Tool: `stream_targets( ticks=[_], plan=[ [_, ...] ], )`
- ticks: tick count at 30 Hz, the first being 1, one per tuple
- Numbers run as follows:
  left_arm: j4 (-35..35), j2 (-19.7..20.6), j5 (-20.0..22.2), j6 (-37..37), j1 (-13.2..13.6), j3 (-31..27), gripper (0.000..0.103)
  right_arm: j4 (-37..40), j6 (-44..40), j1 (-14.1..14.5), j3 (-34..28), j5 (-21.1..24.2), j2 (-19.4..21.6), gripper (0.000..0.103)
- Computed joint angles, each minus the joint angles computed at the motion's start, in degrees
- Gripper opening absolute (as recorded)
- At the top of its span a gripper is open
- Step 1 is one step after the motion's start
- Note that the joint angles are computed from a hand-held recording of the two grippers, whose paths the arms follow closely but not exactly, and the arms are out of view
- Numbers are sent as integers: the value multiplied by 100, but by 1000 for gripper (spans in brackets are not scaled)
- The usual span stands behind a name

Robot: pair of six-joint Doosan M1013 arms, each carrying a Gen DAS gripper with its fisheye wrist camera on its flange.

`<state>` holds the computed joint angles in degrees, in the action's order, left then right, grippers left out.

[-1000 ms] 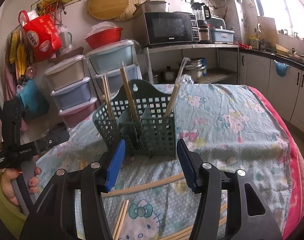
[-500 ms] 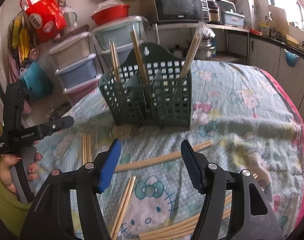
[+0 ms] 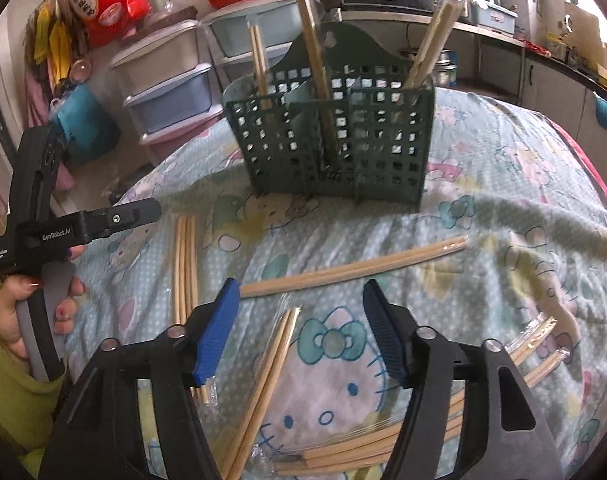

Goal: Organize utensils
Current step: 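Move both open tools down to the chopsticks lying on the cloth, then grasp a wrapped chopstick with the left tool while the right tool grasps a loose one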

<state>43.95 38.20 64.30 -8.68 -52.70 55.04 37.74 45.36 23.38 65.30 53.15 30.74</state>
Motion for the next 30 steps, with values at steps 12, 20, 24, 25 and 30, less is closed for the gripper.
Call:
stream_targets(
  ticks=[12, 20, 24, 25, 30],
  plan=[
    [-317, -14, -451, 53, 76, 129, 34, -146, 46, 61, -79, 217, 65, 42],
    [-296, -240, -863, -728, 188, 615, 34, -163, 130, 59, -70, 195, 73, 42],
    [-162, -335, -1204, -1193, 250, 841, 34, -171, 148, 62, -74, 207, 82, 42],
    [-127, -353, -1277, -1292, 263, 888, 34, -177, 154, 63, -79, 213, 87, 41],
    [77, -408, -1456, -1753, 291, 1032, 25, -219, 194, 75, -106, 273, 119, 41]
  ],
)
